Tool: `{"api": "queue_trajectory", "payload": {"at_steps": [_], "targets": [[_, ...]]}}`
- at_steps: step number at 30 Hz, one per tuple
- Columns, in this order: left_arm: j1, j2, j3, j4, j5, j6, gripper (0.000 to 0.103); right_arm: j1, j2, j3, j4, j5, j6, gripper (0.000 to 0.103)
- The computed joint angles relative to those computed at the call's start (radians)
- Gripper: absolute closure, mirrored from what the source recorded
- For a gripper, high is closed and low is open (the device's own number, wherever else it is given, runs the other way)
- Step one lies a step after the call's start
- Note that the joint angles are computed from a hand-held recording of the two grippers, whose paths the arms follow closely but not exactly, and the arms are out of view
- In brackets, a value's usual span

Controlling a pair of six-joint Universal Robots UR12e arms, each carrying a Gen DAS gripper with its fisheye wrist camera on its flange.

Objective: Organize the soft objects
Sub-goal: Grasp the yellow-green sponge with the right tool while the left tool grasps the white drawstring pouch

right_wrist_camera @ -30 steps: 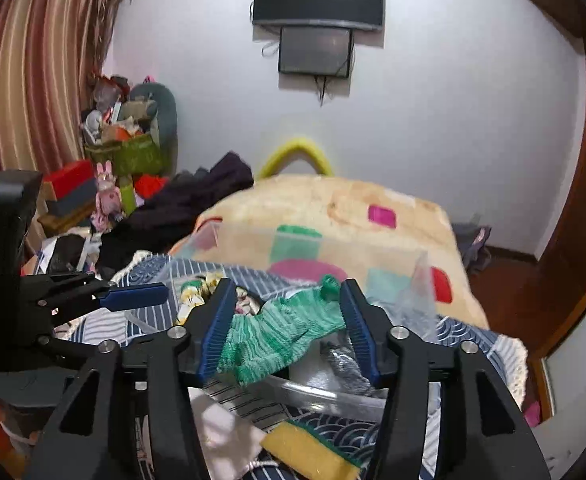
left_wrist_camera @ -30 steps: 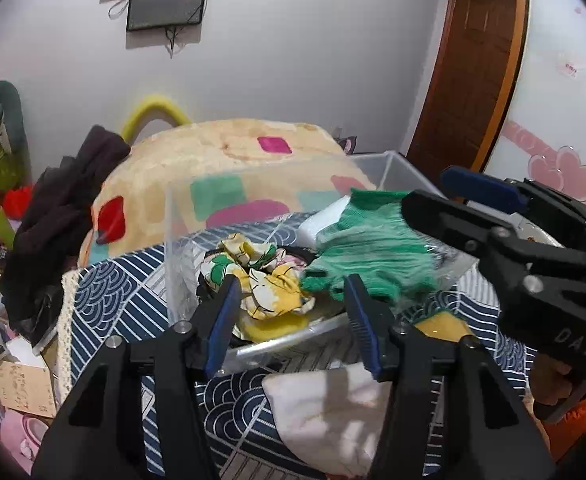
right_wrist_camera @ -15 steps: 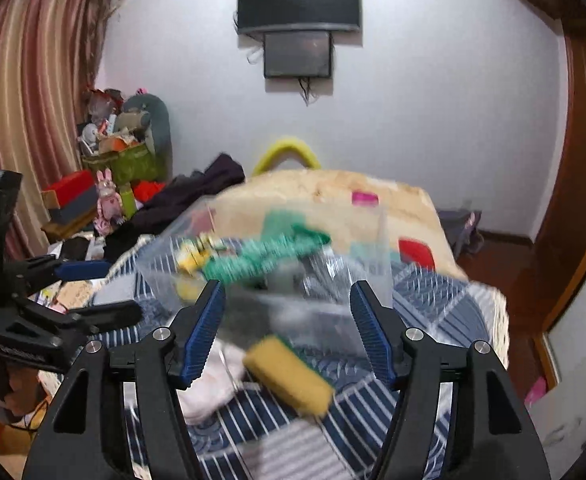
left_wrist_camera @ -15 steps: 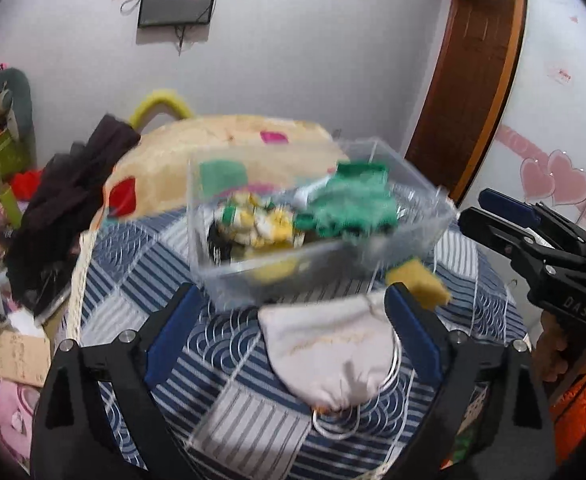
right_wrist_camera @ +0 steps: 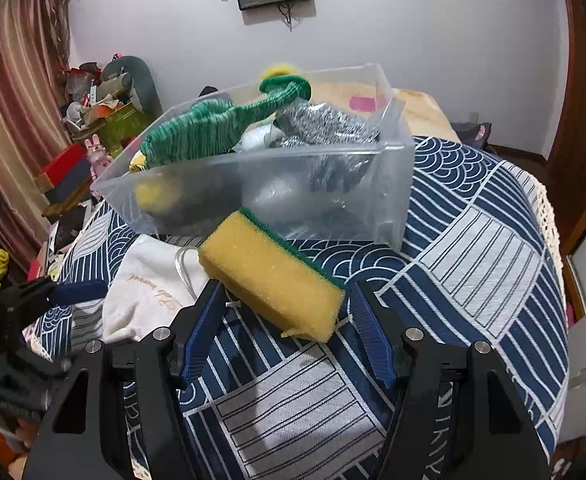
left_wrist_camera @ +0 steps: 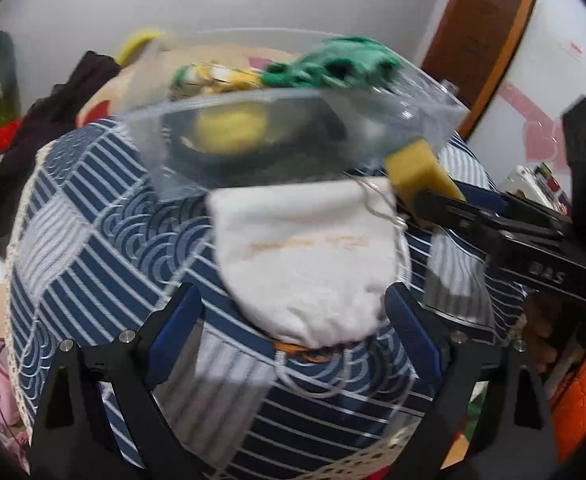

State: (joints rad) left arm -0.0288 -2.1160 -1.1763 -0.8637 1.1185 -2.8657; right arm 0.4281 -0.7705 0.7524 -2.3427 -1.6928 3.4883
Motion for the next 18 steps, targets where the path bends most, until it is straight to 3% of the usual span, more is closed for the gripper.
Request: {"api": "queue_trajectory", "payload": {"at_steps": [2, 7, 15, 16, 18], "targets": [[-0.006, 0.001, -0.003, -0.001, -0.003, 0.022, 0.009, 0.000, -0.004, 0.008, -0.004, 0.005, -0.003, 0.053], [-0.032, -0.006, 0.012, -0.020, 0.040, 0.051, 0.009, 0.002, -0.024, 0.046, -0.050, -0.005, -0.009, 0.059], [-0.039, -0.046, 0.065, -0.031, 0.052, -0.026, 0.009, 0.009, -0.065, 0.113, -0.128, -0.075, -0.031, 0.060], [-0.038, -0.047, 0.062, -0.020, 0.044, -0.039, 0.010, 0.009, -0.069, 0.119, -0.131, -0.082, -0.031, 0.060], [-0.033, -0.042, 0.048, 0.015, 0.039, -0.060, 0.024, 0.008, -0.075, 0.132, -0.140, -0.083, -0.027, 0.060]]}}
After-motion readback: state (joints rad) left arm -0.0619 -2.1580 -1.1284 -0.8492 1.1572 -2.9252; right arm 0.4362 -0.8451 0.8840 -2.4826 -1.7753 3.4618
